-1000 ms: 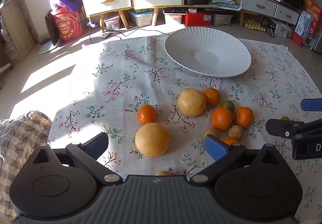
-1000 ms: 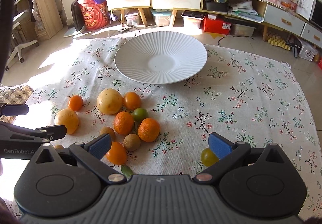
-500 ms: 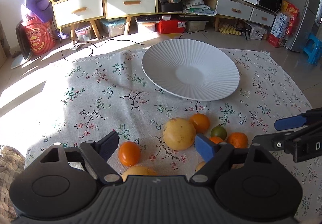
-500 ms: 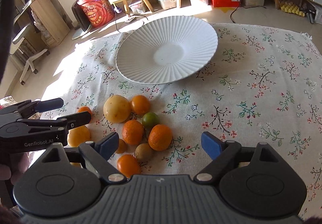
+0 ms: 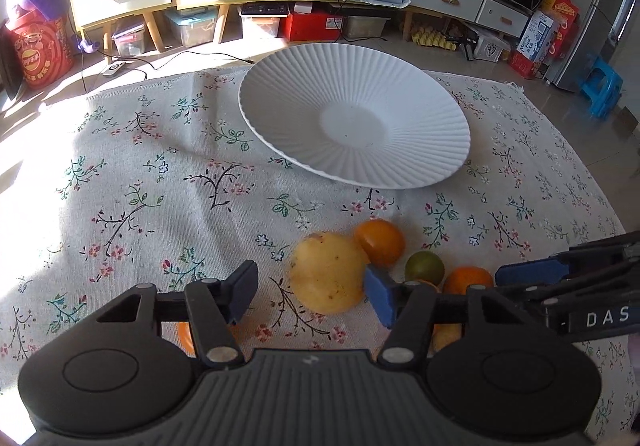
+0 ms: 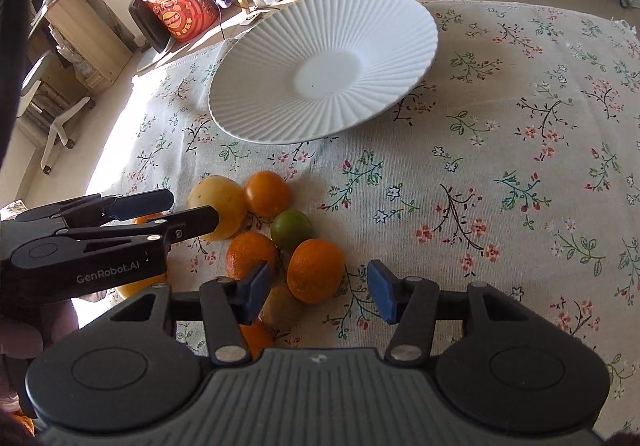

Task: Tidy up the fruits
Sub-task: 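Grasp the yellow round fruit with the left gripper while the right gripper grasps an orange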

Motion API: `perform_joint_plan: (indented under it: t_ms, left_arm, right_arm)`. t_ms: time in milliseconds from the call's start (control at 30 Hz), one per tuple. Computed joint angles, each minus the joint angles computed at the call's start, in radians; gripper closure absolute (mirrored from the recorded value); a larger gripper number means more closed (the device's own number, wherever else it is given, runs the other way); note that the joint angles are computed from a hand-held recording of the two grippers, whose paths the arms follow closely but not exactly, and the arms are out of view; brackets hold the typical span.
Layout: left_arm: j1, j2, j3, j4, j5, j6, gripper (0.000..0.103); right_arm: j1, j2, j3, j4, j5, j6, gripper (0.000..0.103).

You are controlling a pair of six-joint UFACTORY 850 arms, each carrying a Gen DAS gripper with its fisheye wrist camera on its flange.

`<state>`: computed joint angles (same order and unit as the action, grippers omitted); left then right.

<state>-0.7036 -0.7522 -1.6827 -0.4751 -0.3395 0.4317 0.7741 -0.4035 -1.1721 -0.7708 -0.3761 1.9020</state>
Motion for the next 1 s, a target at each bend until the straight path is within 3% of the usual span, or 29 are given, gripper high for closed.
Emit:
perform_joint_plan:
  t_ms: [233, 533, 1000]
  left_arm:
    - [-0.006, -0.03, -0.03, 0.037, -0.038, -0.021, 0.058]
    - [-0.01, -0.025, -0.02, 0.036, -0.017, -0.019, 0.065]
    - [-0.008, -0.013, -0.015, 0.043, -0.023, -0.061, 0.065]
  right_arm:
    - [0.0, -0.01, -0.001, -0.012, 0.009, 0.003, 0.059]
    - [0.007, -0.013, 0.0, -0.054, -0.006, 0.03, 0.072]
    - [0.008, -0.011, -0.007, -0.069, -0.013, 0.057, 0.073]
